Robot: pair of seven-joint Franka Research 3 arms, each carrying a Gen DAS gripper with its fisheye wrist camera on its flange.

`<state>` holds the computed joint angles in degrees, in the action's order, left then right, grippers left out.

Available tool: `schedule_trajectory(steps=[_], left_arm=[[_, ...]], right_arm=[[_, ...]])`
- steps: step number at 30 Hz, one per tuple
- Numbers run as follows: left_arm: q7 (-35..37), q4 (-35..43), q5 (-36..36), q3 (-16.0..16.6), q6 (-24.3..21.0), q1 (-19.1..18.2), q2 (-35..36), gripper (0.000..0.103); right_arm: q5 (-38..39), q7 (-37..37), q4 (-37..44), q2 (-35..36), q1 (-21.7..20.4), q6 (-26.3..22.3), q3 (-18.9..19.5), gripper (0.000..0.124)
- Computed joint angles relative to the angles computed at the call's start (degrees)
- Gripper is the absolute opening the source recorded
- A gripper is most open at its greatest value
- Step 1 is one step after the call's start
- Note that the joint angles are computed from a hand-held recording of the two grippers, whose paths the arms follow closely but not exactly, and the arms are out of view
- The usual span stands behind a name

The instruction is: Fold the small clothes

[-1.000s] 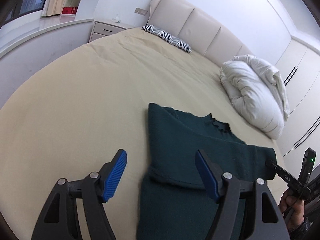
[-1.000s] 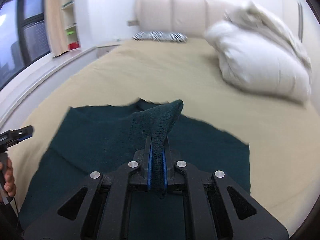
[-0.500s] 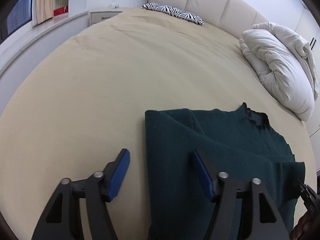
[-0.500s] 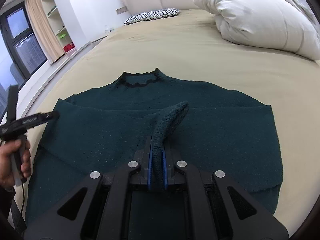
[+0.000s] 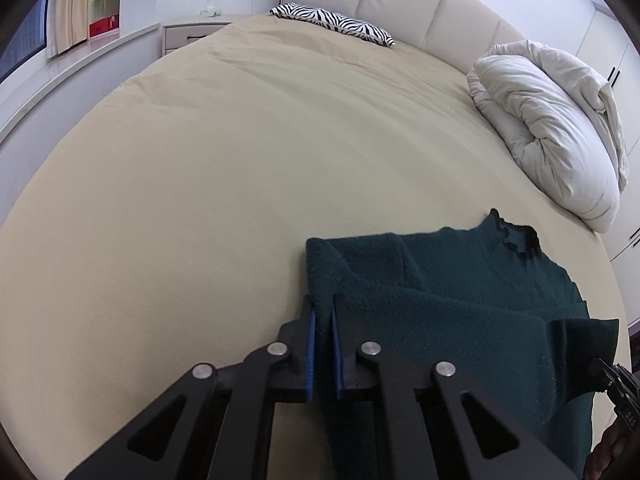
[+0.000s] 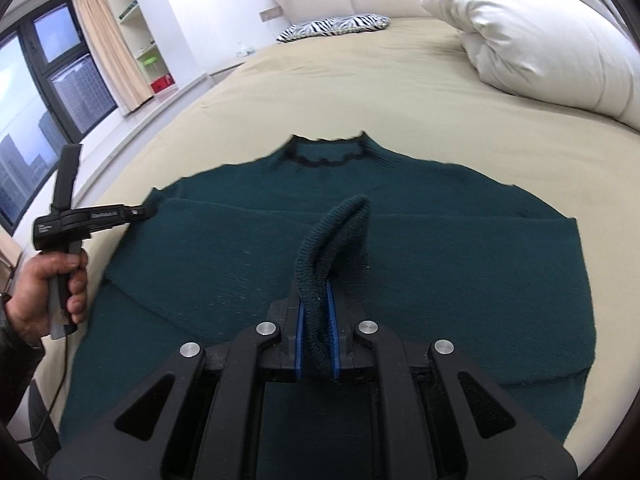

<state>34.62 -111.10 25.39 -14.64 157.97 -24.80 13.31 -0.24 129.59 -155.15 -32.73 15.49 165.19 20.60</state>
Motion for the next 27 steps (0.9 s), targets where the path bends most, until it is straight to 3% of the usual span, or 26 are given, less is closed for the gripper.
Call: schedule_trajectory(steps=[3,6,9,12,16,20,25,27], left_arm=[[-0.7,-0.1,0.9,0.6,-0.5,0.0,-0.1,0.008],[-2.4,-0.7,3.0,1.1,-0.6,-0.6,-0.1,0.008],[-5.0,-1.5,4.2,1.4,0.1,-0.6,-0.4,0.009],[-5.9,-2.5,4.9,1.1,1.1,-0.5,-1.9,0.009],[-9.0,-3.8,9.6,0.5,0.0,-1.7,-5.5,0.009],[-11.7,-0.6,19.0,-0.9,-5.5,-4.3,-5.1,0.026],[-8.5,2.3,13.0,-1.2,-8.5,-3.6,0.0,0.026],[-11.4,0.2,15.4,0.2,-6.0,-4.1,-0.1,0.026]], right_arm=[[-1.3,-0.2,1.2,0.3,-0.8,-0.9,1.0,0.010],[-3.9,2.5,2.4,1.3,-4.2,-3.9,2.7,0.010],[-2.5,6.6,1.3,1.6,-5.0,-5.6,0.5,0.008],[1.8,7.4,-1.1,1.5,-2.3,-5.4,-4.2,0.008],[0.2,7.0,-2.2,0.1,-2.6,-2.7,-2.9,0.008],[-1.8,6.9,-0.9,0.2,-5.0,-0.2,-0.6,0.008],[-4.7,6.9,1.2,-0.8,-7.2,-0.9,1.9,0.008],[-4.8,7.0,1.4,-0.9,-7.2,-1.9,1.5,0.008]])
